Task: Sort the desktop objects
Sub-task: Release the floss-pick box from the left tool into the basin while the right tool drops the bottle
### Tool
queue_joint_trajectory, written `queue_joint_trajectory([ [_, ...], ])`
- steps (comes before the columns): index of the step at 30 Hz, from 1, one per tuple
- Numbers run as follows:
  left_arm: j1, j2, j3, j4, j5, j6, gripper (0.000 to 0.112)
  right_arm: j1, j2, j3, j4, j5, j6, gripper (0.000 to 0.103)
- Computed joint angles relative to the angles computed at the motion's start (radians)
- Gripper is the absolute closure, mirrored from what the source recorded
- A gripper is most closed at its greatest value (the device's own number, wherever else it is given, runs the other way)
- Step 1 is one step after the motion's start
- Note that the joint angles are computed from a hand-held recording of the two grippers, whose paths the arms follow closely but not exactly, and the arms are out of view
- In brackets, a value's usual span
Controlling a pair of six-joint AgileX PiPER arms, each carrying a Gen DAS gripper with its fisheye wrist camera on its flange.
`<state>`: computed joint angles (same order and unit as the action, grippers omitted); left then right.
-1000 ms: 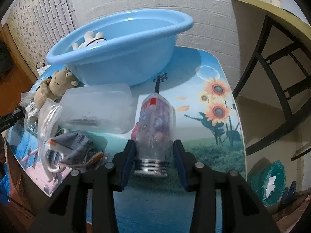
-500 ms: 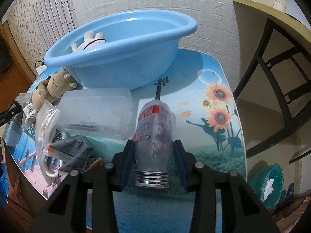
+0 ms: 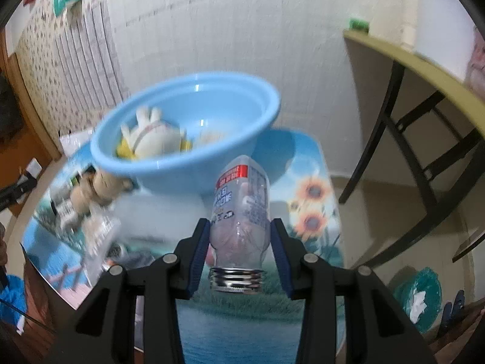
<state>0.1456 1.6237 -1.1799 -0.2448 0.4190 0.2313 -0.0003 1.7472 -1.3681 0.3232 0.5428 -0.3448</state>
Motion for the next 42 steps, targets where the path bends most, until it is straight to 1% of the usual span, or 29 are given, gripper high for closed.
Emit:
queue_joint_trajectory([
  [3,-0.039,0.022,-0.055,-0.018,0.013,0.020,0.056,-0.008,0.002,-0.046,0.045,0.013,-0.044,0.063],
  [6,-0.094,0.066,-0.125,-0.001,0.027,0.012,0.056,0.003,0.017,-0.100,0.085,0.021,-0.087,0.063],
  [10,-0.169,0.114,-0.223,-0.021,0.059,0.045,0.056,0.017,0.062,-0.195,0.150,0.062,-0.111,0.063],
  [14,-0.237,0.170,-0.325,-0.008,0.096,0.049,0.055,0.043,0.097,-0.253,0.159,0.074,-0.131,0.063],
  [19,-0.288,0.240,-0.428,0.006,0.127,0.037,0.055,0.057,0.125,-0.279,0.159,0.074,-0.131,0.063],
  [27,-0.327,0.355,-0.596,-0.012,0.208,0.066,0.054,0.052,0.165,-0.300,0.155,0.090,-0.121,0.063],
  [30,-0.340,0.404,-0.667,0.023,0.239,0.044,0.054,0.050,0.177,-0.306,0.159,0.097,-0.127,0.063],
  [32,-0.339,0.417,-0.684,0.011,0.252,0.040,0.054,0.054,0.176,-0.302,0.167,0.094,-0.141,0.063],
  [34,-0.336,0.418,-0.677,-0.005,0.254,0.049,0.051,0.052,0.171,-0.290,0.182,0.091,-0.161,0.063],
  [35,-0.337,0.420,-0.676,-0.003,0.256,0.052,0.045,0.051,0.172,-0.287,0.183,0.091,-0.163,0.063],
  [36,-0.340,0.416,-0.666,0.011,0.250,0.049,0.042,0.049,0.175,-0.287,0.182,0.094,-0.161,0.063],
  [42,-0.340,0.378,-0.595,0.012,0.200,0.063,0.039,0.053,0.191,-0.298,0.164,0.101,-0.145,0.063],
])
